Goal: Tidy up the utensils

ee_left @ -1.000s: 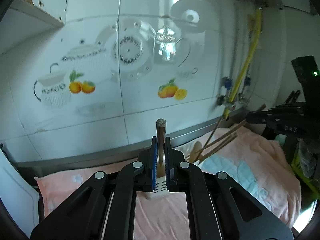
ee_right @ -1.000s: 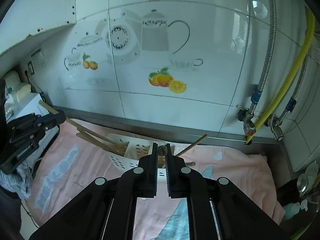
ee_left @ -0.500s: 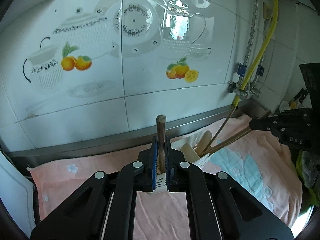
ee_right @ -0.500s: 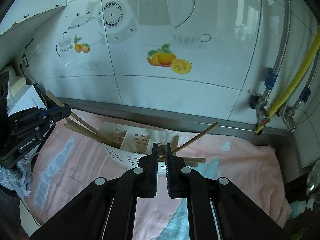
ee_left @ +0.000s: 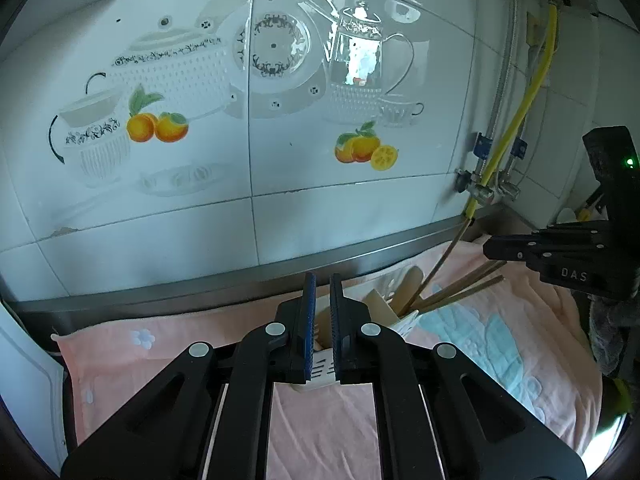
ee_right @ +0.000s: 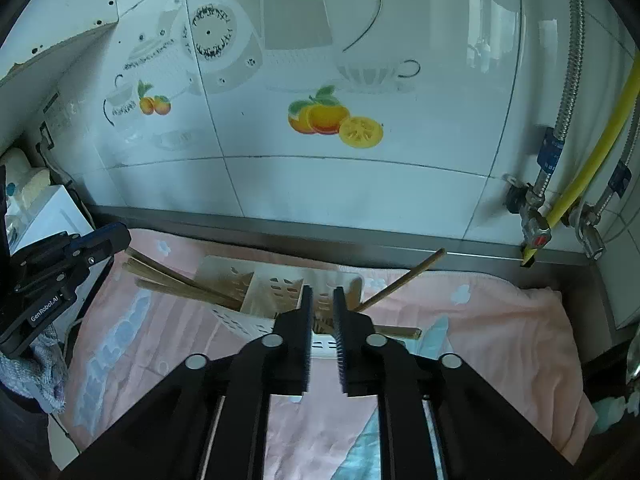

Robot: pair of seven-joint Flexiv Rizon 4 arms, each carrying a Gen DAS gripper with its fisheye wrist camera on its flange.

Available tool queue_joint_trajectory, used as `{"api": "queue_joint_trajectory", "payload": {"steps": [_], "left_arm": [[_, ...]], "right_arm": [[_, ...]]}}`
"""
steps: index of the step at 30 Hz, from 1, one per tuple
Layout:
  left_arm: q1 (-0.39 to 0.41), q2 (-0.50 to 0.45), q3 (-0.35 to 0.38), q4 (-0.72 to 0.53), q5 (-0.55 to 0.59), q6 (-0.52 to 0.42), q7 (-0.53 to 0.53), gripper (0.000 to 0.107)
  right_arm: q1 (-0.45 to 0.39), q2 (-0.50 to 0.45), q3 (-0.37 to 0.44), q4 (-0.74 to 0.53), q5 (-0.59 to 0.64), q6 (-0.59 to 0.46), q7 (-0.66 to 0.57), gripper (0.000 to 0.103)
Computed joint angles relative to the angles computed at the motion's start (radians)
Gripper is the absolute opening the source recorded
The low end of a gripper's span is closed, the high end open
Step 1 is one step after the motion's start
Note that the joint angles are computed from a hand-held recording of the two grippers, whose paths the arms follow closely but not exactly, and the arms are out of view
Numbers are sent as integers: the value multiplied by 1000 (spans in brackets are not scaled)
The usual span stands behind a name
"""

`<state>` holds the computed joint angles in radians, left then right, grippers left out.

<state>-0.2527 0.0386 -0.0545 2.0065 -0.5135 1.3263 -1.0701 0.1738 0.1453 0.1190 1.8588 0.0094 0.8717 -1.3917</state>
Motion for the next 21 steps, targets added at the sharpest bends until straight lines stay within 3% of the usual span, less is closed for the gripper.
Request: {"api": "queue_joint_trajectory", "payload": {"steps": [4,7,17,21], "left_arm": [[-10,16,4,16,-30,16,21,19],[-22,32,9,36,-54,33,36,20],[-84,95,35,135,-125,109,96,45],[-105,119,49,168,-137,128,105,50]], "right_arm": [[-1,19,5,17,-3,20,7,29],[-3,40,11,42,-19,40,17,39],[-10,128,38,151,-78,125,90,57],[-18,158,56,199,-129,161,133,66]]}}
